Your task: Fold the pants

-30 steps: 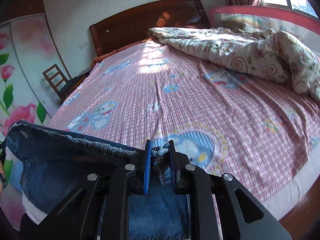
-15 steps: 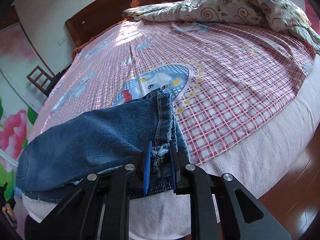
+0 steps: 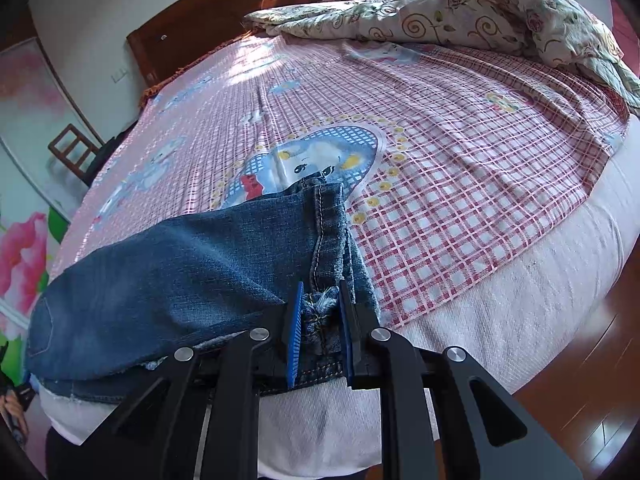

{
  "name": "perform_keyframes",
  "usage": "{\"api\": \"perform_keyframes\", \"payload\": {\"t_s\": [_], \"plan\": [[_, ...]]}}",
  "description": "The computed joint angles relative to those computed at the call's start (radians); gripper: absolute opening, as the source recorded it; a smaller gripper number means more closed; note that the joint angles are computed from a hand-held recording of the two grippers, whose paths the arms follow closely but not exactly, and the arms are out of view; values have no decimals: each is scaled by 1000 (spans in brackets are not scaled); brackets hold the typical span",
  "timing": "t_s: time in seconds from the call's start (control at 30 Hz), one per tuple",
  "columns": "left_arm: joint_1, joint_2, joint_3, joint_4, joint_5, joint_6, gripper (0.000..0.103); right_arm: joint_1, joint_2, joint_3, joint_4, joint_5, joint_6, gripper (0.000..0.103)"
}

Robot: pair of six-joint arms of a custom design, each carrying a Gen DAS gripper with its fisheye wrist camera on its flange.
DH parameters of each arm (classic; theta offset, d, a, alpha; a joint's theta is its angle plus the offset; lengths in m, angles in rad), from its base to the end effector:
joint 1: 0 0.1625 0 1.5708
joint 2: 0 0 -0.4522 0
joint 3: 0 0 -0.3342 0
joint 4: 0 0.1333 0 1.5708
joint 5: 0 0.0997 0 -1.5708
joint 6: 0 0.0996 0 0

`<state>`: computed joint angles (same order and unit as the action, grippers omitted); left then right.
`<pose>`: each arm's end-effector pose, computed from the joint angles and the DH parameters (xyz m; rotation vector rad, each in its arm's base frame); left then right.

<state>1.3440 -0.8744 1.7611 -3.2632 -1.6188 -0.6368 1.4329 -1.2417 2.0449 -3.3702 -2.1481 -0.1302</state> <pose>-0.0191 -0.6545 0.2534 0.5019 -2.5442 0.9776 0.0091 -0.5085 0.3883 -0.3680 -2.2240 1.1111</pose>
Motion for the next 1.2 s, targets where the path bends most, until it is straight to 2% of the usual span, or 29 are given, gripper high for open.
{"api": "perform_keyframes", "payload": {"t_s": [0.1, 0.13, 0.17, 0.23, 0.27, 0.37, 0.43, 0.5, 0.57, 0.6, 0.67, 0.77, 0.83, 0.93, 1.0, 1.03, 1.07, 1.13, 1.2], "plan": [[-5, 15, 2, 10, 46, -45, 55, -1, 1, 2, -8, 1, 0, 16], [-16, 14, 9, -9, 78, -29, 40, 0, 1, 1, -7, -2, -5, 16], [-31, 14, 0, -18, 112, 0, 37, 1, 2, -2, -3, -6, -11, 16], [-63, 11, -30, -27, 165, 70, 9, 6, 5, -8, 1, -15, -26, 16], [-85, 8, -44, -39, 182, 121, 6, 8, 6, -11, 3, -20, -30, 16], [-136, -9, -44, -126, 157, 306, 6, 12, 8, -5, 7, -33, -37, 16], [-140, -31, -16, -103, 196, 366, 5, 4, 5, 7, -5, -20, -41, 16], [-114, -48, 6, -12, 296, 333, 4, -6, 2, 15, -10, 4, -34, 16], [-83, -49, -2, 140, 381, 324, 5, -6, 7, 12, -1, 4, -50, 16], [-75, -40, -1, 176, 399, 331, 5, 0, 11, 6, 7, -9, -62, 15], [-94, -32, -3, 169, 439, 377, 5, 11, 13, -8, 33, -36, -80, 16], [-113, -28, -24, 196, 459, 360, 6, 31, 15, -32, 80, -84, -98, 16], [-129, -40, -22, 236, 508, 390, 8, 47, 28, -46, 110, -131, -112, 16], [-153, -55, -33, 305, 576, 379, 10, 53, 27, -47, 124, -150, -107, 16], [-175, -69, -19, 310, 633, 372, 17, 64, 30, -45, 108, -171, -118, 16], [-202, -68, -6, 305, 713, 372, 38, 69, 35, -47, 113, -186, -126, 16], [-230, -66, 5, 295, 805, 376, 53, 72, 37, -48, 120, -195, -133, 16], [-270, -70, 46, 198, 879, 425, 55, 63, 26, -49, 135, -172, -108, 16], [-306, -62, 45, 186, 947, 458, 56, 39, -2, -35, 129, -99, -50, 29]]}}
